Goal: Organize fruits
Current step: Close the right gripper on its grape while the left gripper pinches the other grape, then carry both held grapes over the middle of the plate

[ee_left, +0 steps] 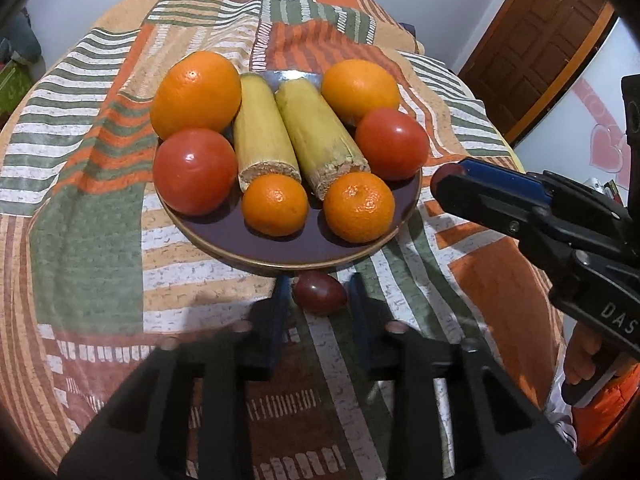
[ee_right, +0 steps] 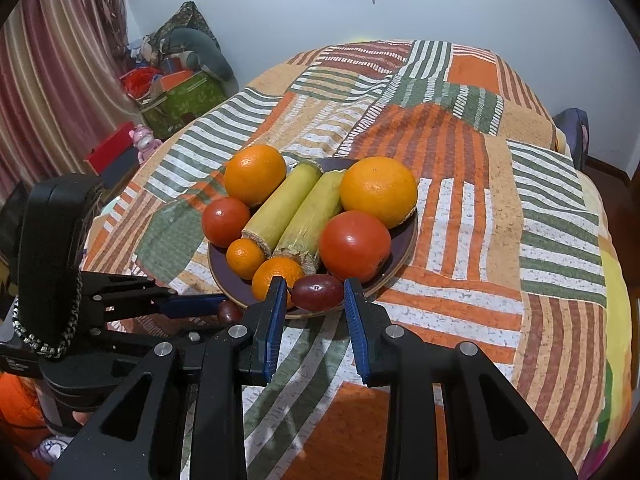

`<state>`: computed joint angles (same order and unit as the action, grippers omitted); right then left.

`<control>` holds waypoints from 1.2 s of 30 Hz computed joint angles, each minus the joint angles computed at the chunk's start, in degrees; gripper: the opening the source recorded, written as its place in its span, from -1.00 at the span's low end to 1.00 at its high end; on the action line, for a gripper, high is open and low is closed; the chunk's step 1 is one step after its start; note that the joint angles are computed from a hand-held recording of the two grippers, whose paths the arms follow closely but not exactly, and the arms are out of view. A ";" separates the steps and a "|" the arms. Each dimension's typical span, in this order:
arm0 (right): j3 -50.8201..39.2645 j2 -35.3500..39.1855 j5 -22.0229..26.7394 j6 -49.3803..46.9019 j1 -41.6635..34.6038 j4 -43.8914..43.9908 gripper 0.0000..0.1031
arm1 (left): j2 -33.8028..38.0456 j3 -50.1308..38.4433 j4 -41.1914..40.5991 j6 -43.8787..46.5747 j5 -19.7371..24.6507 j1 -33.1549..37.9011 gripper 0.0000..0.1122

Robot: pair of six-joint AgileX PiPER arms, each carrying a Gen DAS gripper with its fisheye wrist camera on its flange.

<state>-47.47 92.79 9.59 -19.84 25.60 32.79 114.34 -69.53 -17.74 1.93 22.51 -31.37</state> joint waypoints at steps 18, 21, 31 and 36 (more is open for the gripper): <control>-4.70 1.22 -0.55 2.38 1.74 -3.62 -0.47 | -5.96 -2.15 1.19 -0.54 -1.82 2.68 -0.54; -5.97 2.33 -0.62 1.68 1.92 -3.41 -0.47 | -4.83 -4.24 1.65 -0.74 -1.31 3.10 -0.54; -8.27 6.68 1.05 -2.04 1.37 0.37 -0.47 | -0.23 -6.95 -2.76 3.17 0.55 4.68 -0.54; -8.81 7.81 1.60 -2.51 1.33 1.06 -0.45 | 1.20 -7.94 -3.76 3.77 0.85 4.73 -0.54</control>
